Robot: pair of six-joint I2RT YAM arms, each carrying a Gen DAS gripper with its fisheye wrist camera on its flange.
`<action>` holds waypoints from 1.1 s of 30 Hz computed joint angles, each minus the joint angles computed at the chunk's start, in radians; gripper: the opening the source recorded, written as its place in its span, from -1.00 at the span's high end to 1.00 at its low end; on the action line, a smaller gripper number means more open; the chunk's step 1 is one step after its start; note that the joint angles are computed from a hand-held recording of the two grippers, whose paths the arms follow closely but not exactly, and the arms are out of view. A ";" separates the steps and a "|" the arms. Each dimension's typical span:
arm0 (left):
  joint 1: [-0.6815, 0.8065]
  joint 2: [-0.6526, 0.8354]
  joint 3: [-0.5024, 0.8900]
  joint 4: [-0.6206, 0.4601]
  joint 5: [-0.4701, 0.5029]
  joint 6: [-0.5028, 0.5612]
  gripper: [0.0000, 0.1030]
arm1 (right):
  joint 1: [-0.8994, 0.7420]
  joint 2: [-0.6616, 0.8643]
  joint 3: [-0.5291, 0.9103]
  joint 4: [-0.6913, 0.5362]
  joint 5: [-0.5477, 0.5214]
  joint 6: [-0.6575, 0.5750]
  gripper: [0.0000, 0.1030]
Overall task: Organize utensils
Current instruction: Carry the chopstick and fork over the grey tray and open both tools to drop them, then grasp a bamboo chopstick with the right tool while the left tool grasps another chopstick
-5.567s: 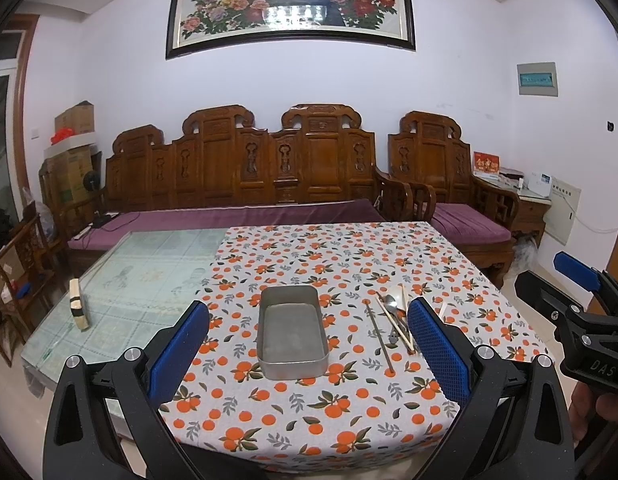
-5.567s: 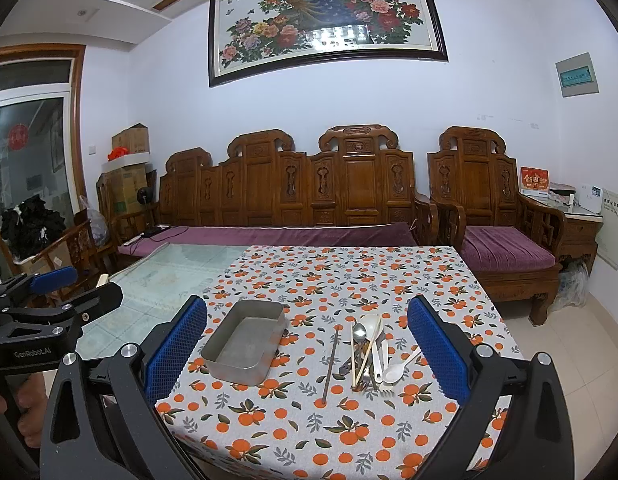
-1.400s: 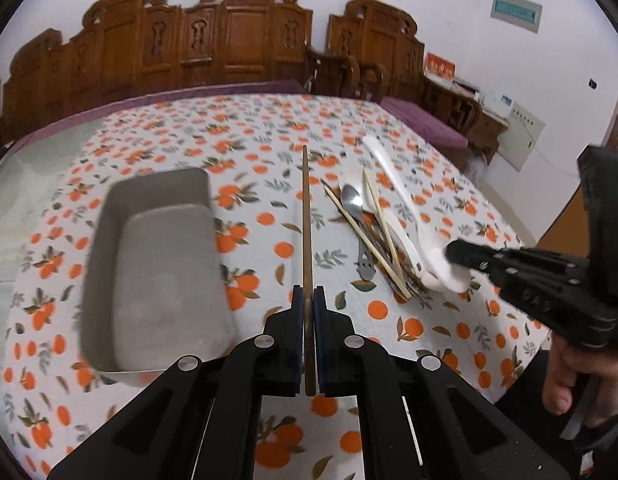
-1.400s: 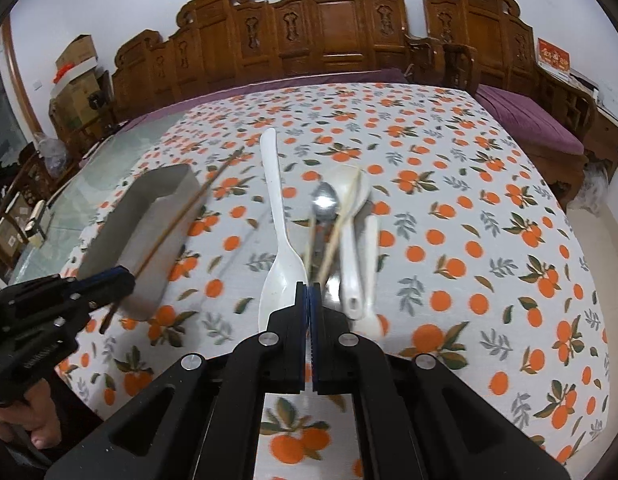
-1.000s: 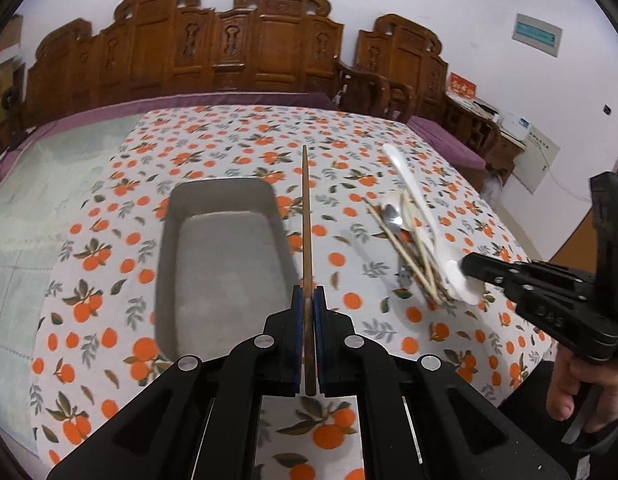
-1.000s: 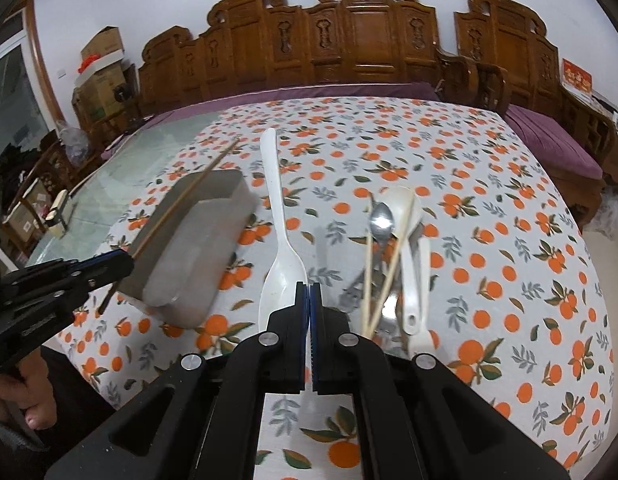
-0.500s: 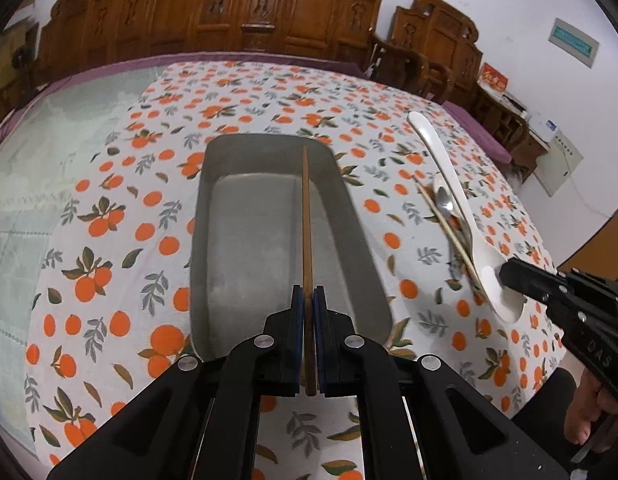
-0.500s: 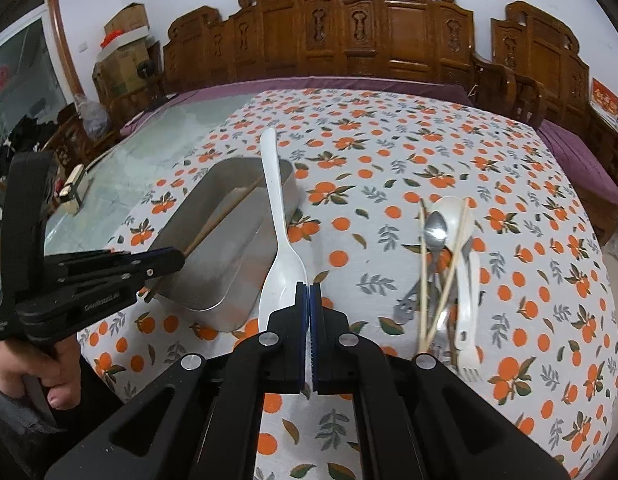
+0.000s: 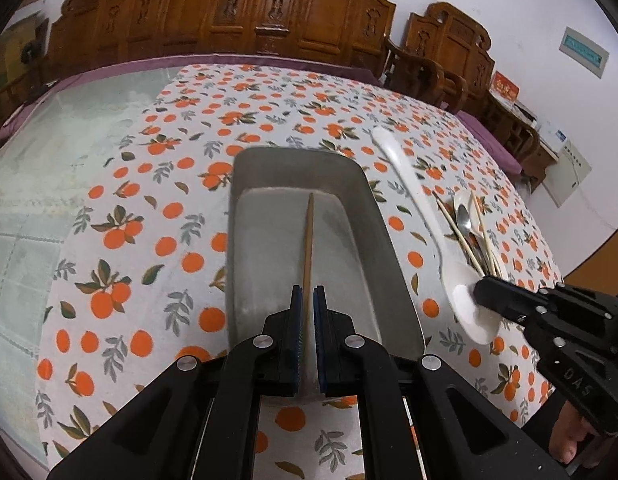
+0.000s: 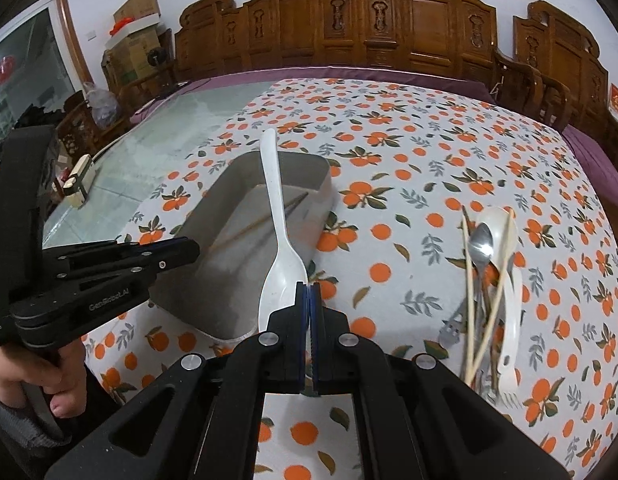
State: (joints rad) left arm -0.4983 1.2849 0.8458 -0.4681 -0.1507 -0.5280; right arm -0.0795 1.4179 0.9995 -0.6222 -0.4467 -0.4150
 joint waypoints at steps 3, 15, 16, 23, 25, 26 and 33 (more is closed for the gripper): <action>0.022 -0.025 -0.001 -0.009 0.004 0.005 0.92 | 0.036 0.011 0.005 0.018 0.021 0.025 0.96; 0.087 -0.181 -0.011 -0.071 -0.035 0.041 0.92 | 0.148 0.118 0.057 0.048 0.049 0.174 0.91; 0.095 -0.186 -0.012 -0.073 -0.032 0.044 0.92 | 0.153 0.121 0.054 0.056 0.046 0.183 0.90; 0.069 -0.174 -0.009 -0.077 -0.055 0.046 0.91 | 0.103 0.096 0.001 0.090 -0.042 0.085 0.72; 0.048 -0.166 -0.003 -0.074 -0.061 0.041 0.91 | 0.061 0.083 0.002 0.083 -0.060 0.050 0.72; 0.038 -0.159 0.001 -0.071 -0.064 0.038 0.90 | 0.032 0.074 0.005 0.076 -0.075 0.022 0.72; -0.061 -0.085 0.033 -0.032 -0.108 0.013 0.40 | -0.183 0.069 0.068 0.023 -0.125 -0.163 0.72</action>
